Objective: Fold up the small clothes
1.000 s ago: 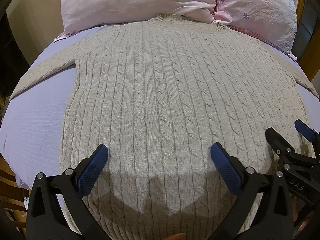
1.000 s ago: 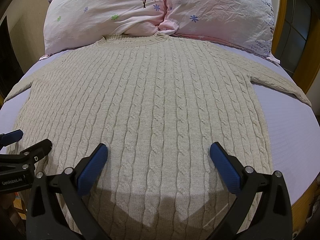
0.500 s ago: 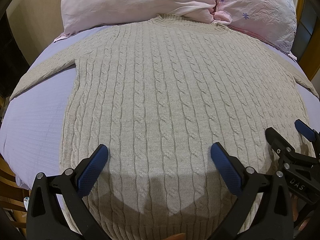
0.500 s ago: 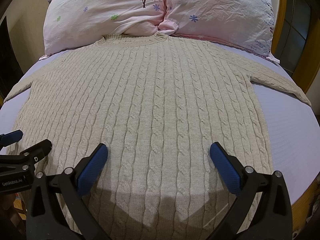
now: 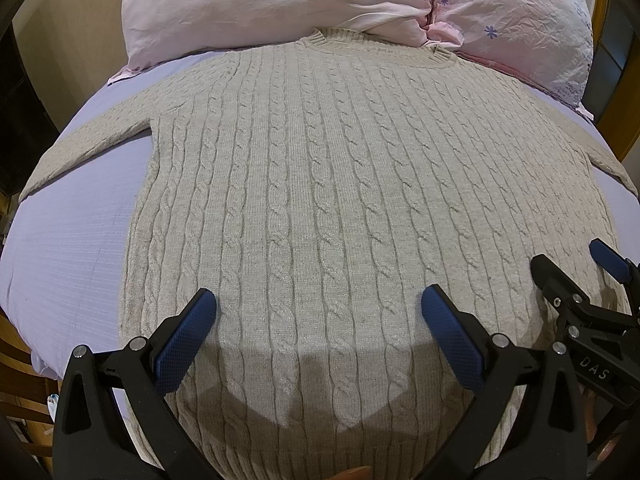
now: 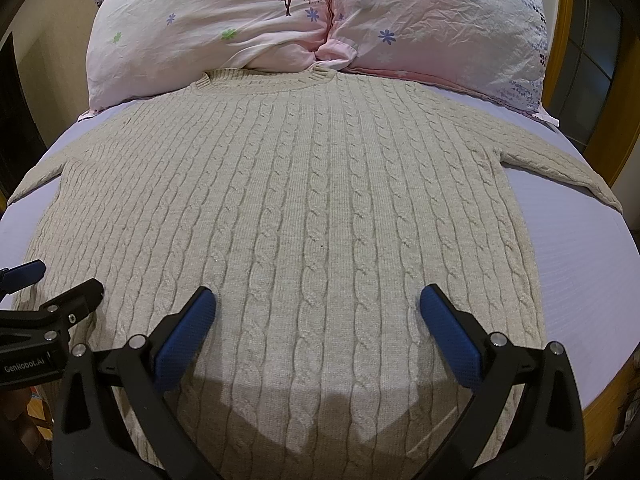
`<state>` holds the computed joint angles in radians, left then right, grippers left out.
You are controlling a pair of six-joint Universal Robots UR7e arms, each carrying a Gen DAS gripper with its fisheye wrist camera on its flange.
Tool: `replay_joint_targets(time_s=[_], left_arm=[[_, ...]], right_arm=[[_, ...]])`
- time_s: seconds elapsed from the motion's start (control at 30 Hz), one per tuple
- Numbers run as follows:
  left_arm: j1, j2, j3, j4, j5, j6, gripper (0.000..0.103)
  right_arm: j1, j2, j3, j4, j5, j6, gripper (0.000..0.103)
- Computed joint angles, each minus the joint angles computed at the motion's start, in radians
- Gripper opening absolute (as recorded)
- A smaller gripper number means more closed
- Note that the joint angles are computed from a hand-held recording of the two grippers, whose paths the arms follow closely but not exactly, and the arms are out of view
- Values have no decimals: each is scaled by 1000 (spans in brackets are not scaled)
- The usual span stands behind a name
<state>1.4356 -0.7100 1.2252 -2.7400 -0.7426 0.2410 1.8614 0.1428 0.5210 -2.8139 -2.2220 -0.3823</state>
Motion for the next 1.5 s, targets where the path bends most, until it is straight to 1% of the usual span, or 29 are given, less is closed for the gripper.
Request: replay_joint_targets(time_s=[0.5,0.7,0.73,0.8,0.83,0.87,0.9,0.93,1.0,1.03,1.07,1.1,1.13,1.17,1.2,1.23,1.27,1.3,1.33,1.37,1.43,1.47,1.5], left_arm=[[-5,-3,9,-6,2,-4,102],[-3,-4,17,-14,1,-2,102],[-3,-4,17,-14,1,-2,102],[-3,-4,16,-12,1,-2,102],[-2,-5,19,-20,0,5,102],[-3,-4,11,-16,-2,11,102],[-2,-5,15,-29,-7,24,102],[2,-8,25,-58,-23,50,102],[6,-13,29,-75,-51,70,102],[13,-21,33,-89,-89,80,102],[20,-27,35,-101,-125,86,102],[31,-37,38,-122,-189,92,102],[38,-40,36,-140,-227,96,102],[45,-43,36,-167,-265,103,102],[50,-44,35,-200,-299,116,102],[57,-44,35,-247,-338,140,102],[60,-42,32,-281,-358,160,102],[60,-38,23,-304,-364,175,102],[60,-31,8,-319,-355,191,102],[60,-25,-11,-319,-346,197,102],[67,-19,-48,-301,-347,188,102],[70,-20,-52,-306,-352,181,102],[74,-20,-60,-313,-358,171,102]], right_arm=[[1,-1,-4,11,1,-3,101],[-3,-7,15,-14,15,-26,101],[-4,-10,23,-24,22,-35,101],[-14,-40,85,-74,71,-72,101],[-22,-63,118,-82,108,-77,101],[-35,-99,156,-75,161,-58,101],[-52,-135,188,-87,203,-20,101],[-59,-149,193,-102,212,4,101],[-91,-199,204,-162,217,98,100],[-109,-223,205,-189,214,154,98],[-135,-253,203,-220,206,237,88],[-153,-269,194,-231,196,293,78],[-170,-280,171,-222,177,347,75],[-196,-285,115,-181,144,433,71],[-213,-284,74,-148,137,485,69],[-234,-280,20,-98,129,556,67],[-248,-273,-23,-59,125,609,64],[-263,-270,-55,-23,129,664,60],[-277,-264,-91,16,139,716,59],[-293,-253,-135,63,149,770,55],[-309,-220,-216,142,145,842,50],[-320,-197,-270,194,149,883,44],[-326,-164,-337,233,157,905,37]])
